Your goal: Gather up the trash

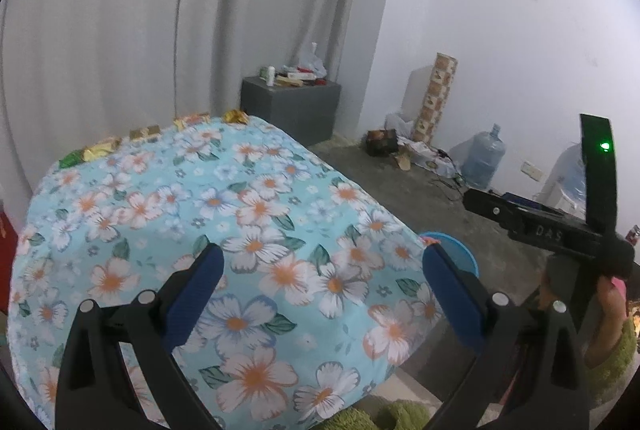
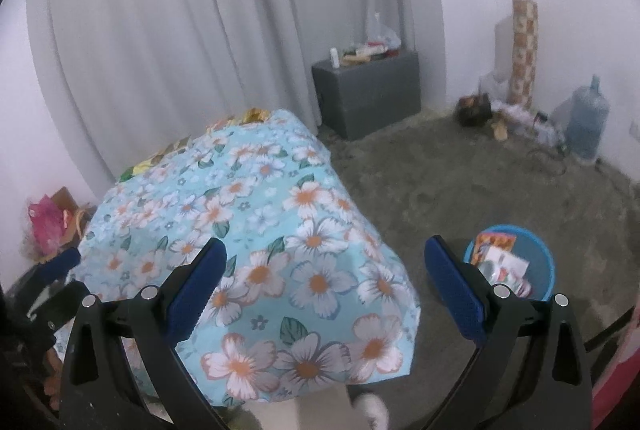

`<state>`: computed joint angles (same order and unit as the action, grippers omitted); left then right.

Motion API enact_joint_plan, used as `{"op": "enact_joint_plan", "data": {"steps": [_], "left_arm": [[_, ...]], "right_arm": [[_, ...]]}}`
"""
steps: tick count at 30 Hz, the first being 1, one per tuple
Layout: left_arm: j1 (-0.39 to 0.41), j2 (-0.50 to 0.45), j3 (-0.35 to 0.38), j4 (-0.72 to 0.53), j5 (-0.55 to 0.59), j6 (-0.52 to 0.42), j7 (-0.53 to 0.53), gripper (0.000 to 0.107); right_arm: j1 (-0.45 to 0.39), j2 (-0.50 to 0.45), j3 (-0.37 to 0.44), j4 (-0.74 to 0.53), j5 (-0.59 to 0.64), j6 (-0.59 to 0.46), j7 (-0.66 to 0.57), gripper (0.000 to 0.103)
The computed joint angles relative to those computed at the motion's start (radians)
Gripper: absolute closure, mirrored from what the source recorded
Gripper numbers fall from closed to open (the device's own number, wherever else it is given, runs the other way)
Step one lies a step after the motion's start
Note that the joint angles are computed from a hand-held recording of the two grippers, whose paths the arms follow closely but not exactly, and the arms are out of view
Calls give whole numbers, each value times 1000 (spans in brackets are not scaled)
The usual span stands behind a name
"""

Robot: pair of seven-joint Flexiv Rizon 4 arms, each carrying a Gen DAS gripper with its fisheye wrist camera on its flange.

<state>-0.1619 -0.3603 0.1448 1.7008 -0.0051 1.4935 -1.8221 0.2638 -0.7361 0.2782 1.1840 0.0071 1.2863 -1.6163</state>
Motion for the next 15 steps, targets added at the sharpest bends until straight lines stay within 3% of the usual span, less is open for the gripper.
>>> {"op": "enact_joint_plan", "data": {"steps": [3, 7, 10, 15], "left_arm": [[-86, -9, 113, -46, 76, -47, -105, 9], [-134, -10, 179, -105, 187, -138, -241, 9], [-222, -20, 288, -183, 350, -236, -423, 9], [-366, -45, 428, -313, 641, -415, -685, 9]], "right_arm": [[12, 18, -19, 28, -6, 52, 17, 8], [86, 46, -150, 83, -74, 138, 145, 8], [104, 57, -193, 120, -119, 209, 201, 8], [222, 78, -409, 191, -200, 364, 335, 8]]}}
